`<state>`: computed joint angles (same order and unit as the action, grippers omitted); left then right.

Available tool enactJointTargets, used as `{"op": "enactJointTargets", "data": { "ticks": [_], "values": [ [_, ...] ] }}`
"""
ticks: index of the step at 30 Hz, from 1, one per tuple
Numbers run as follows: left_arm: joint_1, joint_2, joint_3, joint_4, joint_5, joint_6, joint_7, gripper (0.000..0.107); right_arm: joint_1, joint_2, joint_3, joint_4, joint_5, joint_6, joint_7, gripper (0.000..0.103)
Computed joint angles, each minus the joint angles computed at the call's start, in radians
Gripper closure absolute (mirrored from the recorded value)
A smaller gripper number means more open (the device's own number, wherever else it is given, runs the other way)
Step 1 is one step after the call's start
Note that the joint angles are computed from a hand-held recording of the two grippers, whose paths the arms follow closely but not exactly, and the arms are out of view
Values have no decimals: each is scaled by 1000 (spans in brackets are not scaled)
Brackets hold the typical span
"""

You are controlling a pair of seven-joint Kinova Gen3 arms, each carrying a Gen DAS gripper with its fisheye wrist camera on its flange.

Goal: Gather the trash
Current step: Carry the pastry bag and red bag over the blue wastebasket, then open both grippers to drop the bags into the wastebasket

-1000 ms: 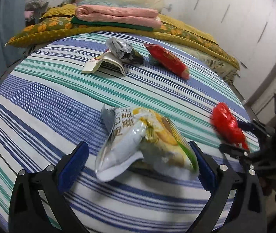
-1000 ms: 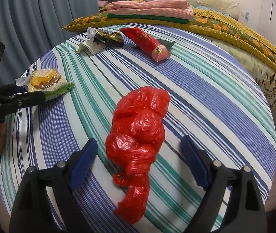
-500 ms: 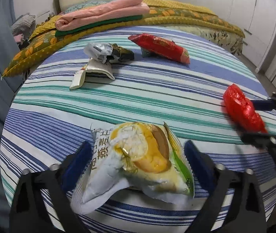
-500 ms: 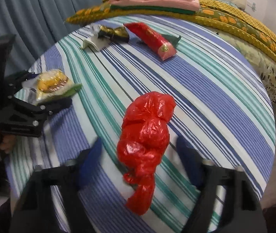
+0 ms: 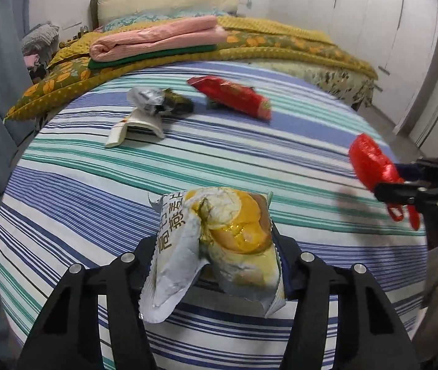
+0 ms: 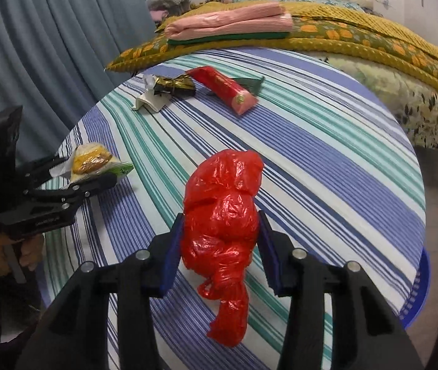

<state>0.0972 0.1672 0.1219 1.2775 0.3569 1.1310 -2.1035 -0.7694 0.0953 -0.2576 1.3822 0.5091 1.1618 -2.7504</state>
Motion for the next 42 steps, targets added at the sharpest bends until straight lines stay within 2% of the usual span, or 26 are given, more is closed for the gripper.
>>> {"op": "enactJointTargets", "data": {
  "ticks": [4, 10, 15, 18, 23, 30, 38, 40, 41, 42],
  "values": [
    [15, -25, 13, 14, 35, 14, 9, 52, 14, -52, -11, 71, 1, -35, -54, 59],
    [97, -29, 53, -11, 45, 44, 49, 52, 66, -158, -57, 192, -2, -66, -132, 59],
    [196, 14, 100, -97, 50, 85, 119, 51, 149, -288, -101, 271, 5, 16, -178, 59],
    [286, 60, 129, -170, 15, 92, 173, 51, 209, -373, -93, 317, -23, 80, -165, 59],
    [475, 177, 155, -325, -96, 103, 279, 51, 296, -514, -25, 420, -96, 124, -114, 59],
    [705, 395, 119, -600, -227, 207, 395, 50, 386, -650, 114, 580, -187, 55, -38, 59],
    [832, 587, 52, -862, -278, 316, 413, 48, 466, -725, 268, 714, -286, -90, 50, 56],
    [850, 626, 41, -921, -280, 344, 416, 44, 485, -745, 313, 750, -315, -143, 79, 43],
    [857, 640, 37, -941, -280, 350, 421, 35, 501, -749, 316, 758, -322, -154, 78, 28],
    [862, 643, 25, -944, -281, 339, 429, 27, 526, -758, 316, 765, -329, -164, 77, 27]
  ]
}}
